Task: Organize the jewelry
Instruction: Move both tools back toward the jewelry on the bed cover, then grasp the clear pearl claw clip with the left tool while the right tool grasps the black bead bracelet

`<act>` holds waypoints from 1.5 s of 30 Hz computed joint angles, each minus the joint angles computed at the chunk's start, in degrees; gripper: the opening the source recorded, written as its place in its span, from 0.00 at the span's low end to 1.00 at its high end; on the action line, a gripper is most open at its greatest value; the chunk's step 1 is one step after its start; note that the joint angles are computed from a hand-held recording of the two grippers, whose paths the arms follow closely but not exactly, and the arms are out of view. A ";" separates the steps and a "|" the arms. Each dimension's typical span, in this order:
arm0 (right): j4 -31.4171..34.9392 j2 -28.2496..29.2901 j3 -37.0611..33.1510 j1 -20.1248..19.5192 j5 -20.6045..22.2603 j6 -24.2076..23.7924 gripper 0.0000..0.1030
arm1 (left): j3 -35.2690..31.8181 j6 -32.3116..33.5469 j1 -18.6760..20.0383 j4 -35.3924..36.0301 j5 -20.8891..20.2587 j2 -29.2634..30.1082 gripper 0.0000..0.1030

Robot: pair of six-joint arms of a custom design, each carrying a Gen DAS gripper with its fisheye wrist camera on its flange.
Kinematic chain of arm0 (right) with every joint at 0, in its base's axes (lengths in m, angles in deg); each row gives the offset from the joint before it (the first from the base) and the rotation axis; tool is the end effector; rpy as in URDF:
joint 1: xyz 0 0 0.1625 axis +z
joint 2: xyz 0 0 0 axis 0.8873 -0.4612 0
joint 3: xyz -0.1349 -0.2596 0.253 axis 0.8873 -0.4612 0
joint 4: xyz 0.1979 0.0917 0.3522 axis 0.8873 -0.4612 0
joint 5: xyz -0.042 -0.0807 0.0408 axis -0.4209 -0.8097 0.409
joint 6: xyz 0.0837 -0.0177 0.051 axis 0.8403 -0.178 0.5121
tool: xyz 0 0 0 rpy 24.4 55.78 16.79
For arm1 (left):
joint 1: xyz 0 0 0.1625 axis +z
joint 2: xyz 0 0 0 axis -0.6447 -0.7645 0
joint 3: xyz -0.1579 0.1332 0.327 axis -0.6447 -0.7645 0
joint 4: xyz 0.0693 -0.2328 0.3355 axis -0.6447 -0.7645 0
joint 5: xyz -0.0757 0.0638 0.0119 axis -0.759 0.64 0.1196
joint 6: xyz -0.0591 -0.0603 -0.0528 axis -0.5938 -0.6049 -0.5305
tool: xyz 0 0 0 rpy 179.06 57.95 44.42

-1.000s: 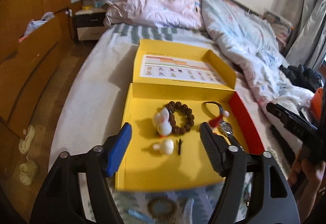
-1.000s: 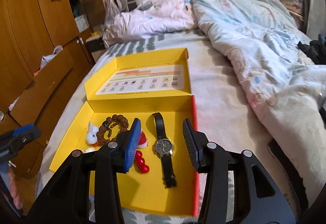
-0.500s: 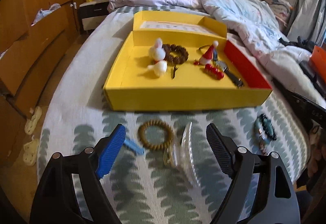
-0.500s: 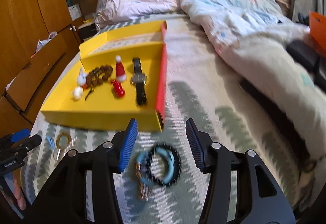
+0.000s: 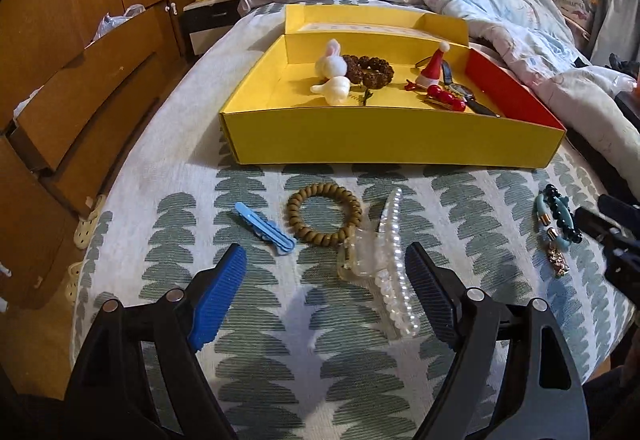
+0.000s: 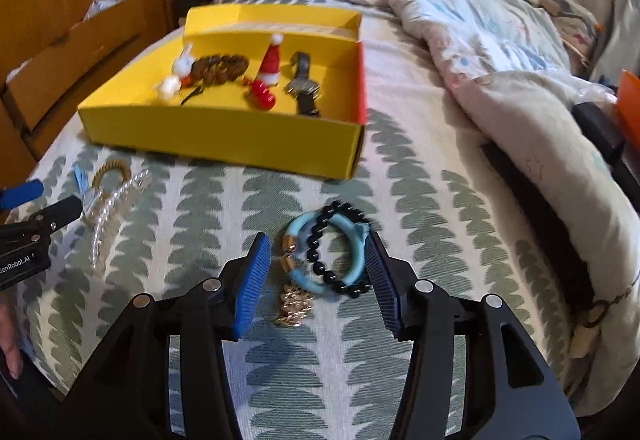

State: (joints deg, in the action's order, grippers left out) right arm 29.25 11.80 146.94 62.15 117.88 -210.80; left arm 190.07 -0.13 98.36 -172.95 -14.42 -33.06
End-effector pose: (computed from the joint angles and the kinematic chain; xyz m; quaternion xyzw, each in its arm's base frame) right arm 0.3468 -0.4215 0.0121 0.0861 -0.8473 0.3176 0.4169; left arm -0.0565 -0.4740 0.2915 0.2459 0.8804 -0.2528 0.3171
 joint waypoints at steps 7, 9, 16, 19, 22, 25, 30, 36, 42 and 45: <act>2.40 1.44 -1.57 -1.39 -1.04 1.58 0.48 | 1.76 1.75 -0.61 -3.00 2.21 1.67 0.78; 2.88 1.57 -1.88 -1.66 -1.13 1.97 0.45 | 2.03 1.98 -0.57 -3.14 2.56 2.08 0.78; 4.96 1.99 -3.17 -3.54 -3.59 4.48 0.24 | 2.85 3.50 -0.73 -4.53 3.97 3.68 0.78; 4.83 2.02 -3.54 -3.85 -3.84 4.63 0.24 | 3.06 3.88 -0.72 -4.93 4.29 4.13 0.78; 5.36 2.37 -4.07 -4.09 -3.89 4.97 0.24 | 2.95 3.35 -0.65 -4.48 4.06 4.56 0.78; 6.10 2.57 -4.46 -4.59 -4.72 5.78 0.24 | 2.71 3.39 -0.40 -4.59 4.22 5.08 0.78; 4.87 1.08 -3.07 -5.69 -7.35 6.72 0.24 | 1.31 1.91 0.84 -2.62 3.01 5.92 0.74; 2.54 -1.63 -0.47 -6.90 -12.15 7.54 0.15 | -0.10 1.59 1.88 -1.10 -0.07 6.19 0.58; 0.70 -3.04 1.08 -6.99 -13.70 7.76 0.11 | -0.98 1.48 2.43 0.53 -2.61 5.99 0.43; -1.39 -4.69 2.91 -7.02 -14.67 7.61 0.11 | -2.00 0.71 3.11 1.97 -3.96 5.97 0.41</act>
State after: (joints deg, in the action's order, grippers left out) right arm 27.86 7.10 149.84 55.13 103.22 -203.19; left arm 188.08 0.58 101.47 -170.98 -18.38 -27.09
